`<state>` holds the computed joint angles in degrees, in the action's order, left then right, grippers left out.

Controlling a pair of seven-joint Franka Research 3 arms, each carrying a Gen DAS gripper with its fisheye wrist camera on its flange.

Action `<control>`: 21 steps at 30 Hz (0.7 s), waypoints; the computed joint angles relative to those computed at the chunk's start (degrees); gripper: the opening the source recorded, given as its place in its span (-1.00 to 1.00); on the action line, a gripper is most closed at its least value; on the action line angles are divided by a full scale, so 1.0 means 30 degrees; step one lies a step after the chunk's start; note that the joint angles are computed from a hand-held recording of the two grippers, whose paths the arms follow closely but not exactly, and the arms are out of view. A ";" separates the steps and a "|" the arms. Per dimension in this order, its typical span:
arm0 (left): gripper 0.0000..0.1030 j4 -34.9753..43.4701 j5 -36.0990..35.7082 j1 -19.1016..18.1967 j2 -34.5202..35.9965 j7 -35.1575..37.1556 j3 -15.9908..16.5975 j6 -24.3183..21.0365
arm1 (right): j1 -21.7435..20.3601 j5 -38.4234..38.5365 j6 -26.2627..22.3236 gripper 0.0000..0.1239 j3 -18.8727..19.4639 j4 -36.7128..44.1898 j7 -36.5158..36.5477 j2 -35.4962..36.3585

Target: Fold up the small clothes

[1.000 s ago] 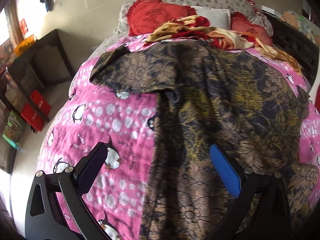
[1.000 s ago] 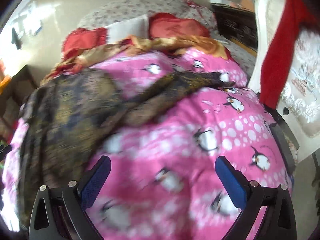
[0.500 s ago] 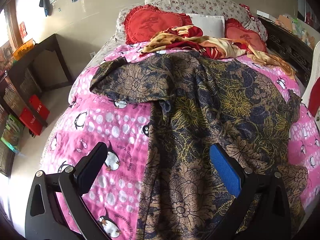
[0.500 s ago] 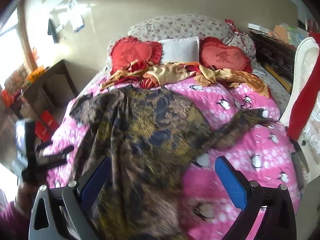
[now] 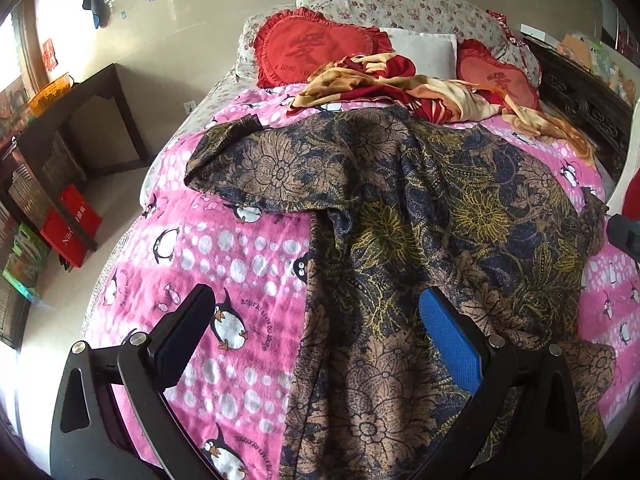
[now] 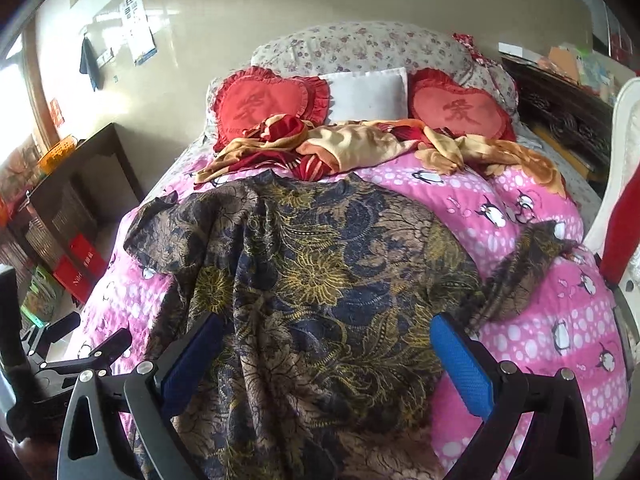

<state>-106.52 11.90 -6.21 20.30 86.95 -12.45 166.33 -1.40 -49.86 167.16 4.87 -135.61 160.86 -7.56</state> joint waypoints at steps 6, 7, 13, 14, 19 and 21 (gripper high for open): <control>0.99 0.0546 0.0154 -0.0099 0.0528 0.0089 -0.0071 -0.0153 | 0.0359 -0.1182 -0.0343 0.66 -0.0307 0.0689 0.0869 0.0909; 0.99 0.0659 0.0010 -0.0022 0.0636 0.0189 -0.0188 -0.0230 | 0.0456 -0.1304 -0.0386 0.66 -0.0423 0.0786 0.0915 0.1032; 0.99 0.1155 -0.0039 -0.0223 0.1054 0.0094 -0.0058 -0.0623 | 0.1119 -0.1314 -0.0641 0.66 -0.1015 0.1259 0.0488 0.1623; 0.99 0.1194 -0.0021 -0.0236 0.1096 0.0065 -0.0042 -0.0637 | 0.1233 -0.1088 -0.0618 0.66 -0.1112 0.1308 0.0239 0.1694; 0.99 0.1461 0.0183 -0.0374 0.1321 -0.0212 0.0143 -0.0773 | 0.1535 -0.0863 -0.0356 0.66 -0.1371 0.1487 0.0287 0.1878; 0.99 0.1514 0.0268 -0.0367 0.1367 -0.0224 0.0157 -0.0769 | 0.1645 -0.0429 -0.0226 0.66 -0.1475 0.1457 -0.0102 0.1917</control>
<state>-101.98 12.70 -7.31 24.40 86.27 -11.98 164.02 3.54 -51.15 166.48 0.45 -131.24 160.56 -1.81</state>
